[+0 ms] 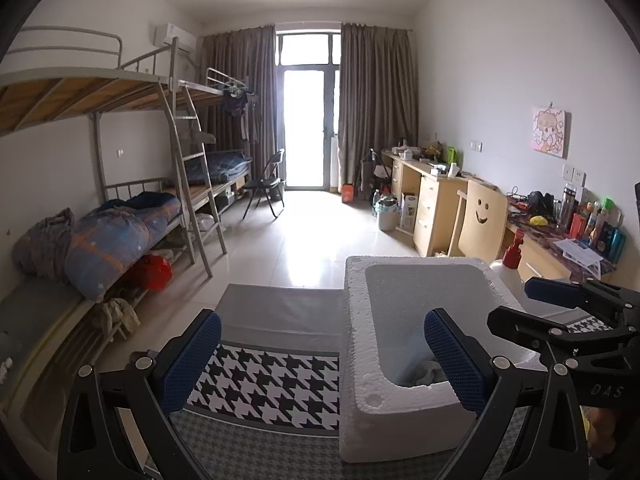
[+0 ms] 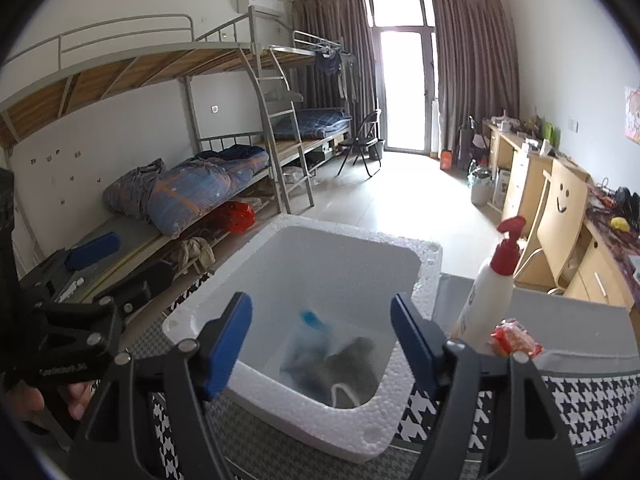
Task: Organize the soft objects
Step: 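Move both tools away from the box back toward the remaining items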
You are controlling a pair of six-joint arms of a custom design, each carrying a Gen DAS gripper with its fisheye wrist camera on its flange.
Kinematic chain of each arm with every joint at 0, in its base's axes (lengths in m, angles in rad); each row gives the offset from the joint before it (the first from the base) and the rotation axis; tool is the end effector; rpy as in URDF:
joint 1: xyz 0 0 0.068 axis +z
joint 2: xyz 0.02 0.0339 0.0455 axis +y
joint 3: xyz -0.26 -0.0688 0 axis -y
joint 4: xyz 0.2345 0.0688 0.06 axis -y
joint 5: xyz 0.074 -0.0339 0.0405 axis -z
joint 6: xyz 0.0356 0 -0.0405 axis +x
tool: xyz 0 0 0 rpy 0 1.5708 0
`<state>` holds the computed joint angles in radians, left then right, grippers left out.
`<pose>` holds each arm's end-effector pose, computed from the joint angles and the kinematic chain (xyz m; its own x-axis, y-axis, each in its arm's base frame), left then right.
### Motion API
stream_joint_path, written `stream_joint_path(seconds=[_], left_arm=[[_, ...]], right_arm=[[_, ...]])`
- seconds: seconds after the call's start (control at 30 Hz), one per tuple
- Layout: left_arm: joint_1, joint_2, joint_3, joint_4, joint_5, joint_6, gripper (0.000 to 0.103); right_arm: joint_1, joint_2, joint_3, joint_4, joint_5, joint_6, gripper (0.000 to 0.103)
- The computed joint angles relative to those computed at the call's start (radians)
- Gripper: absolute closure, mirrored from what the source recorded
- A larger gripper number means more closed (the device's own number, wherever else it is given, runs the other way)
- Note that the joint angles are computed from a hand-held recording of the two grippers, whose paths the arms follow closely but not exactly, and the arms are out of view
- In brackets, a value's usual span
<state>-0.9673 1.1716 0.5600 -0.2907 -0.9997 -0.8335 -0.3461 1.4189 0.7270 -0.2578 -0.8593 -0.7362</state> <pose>0.1400 -0.1503 0.1944 -0.4098 -0.1106 -0.9054 -0.2294 0.9732 -0.0150 0.2501 -0.0615 0.1880 -0.4372 -0.3084 -0.8448 -0.6568 0.7512 0.0657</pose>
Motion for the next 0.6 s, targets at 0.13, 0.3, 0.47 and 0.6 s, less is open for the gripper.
stream_joint_path(seconds=[0.13, 0.3, 0.47, 0.6], left_arm=[[-0.013, 0.019, 0.015, -0.004, -0.008, -0.007, 0.001], [-0.041, 0.025, 0.026, -0.017, -0.021, -0.018, 0.001], [-0.070, 0.020, 0.037, -0.049, -0.035, -0.038, 0.001], [-0.097, 0.028, 0.054, -0.092, -0.060, -0.070, 0.001]], right_arm=[[-0.011, -0.019, -0.008, 0.008, -0.007, -0.013, 0.027], [-0.042, -0.025, 0.001, -0.023, -0.031, -0.036, 0.027], [-0.071, -0.037, -0.001, -0.032, -0.061, -0.041, 0.013], [-0.094, -0.061, -0.022, 0.002, -0.067, -0.033, 0.009]])
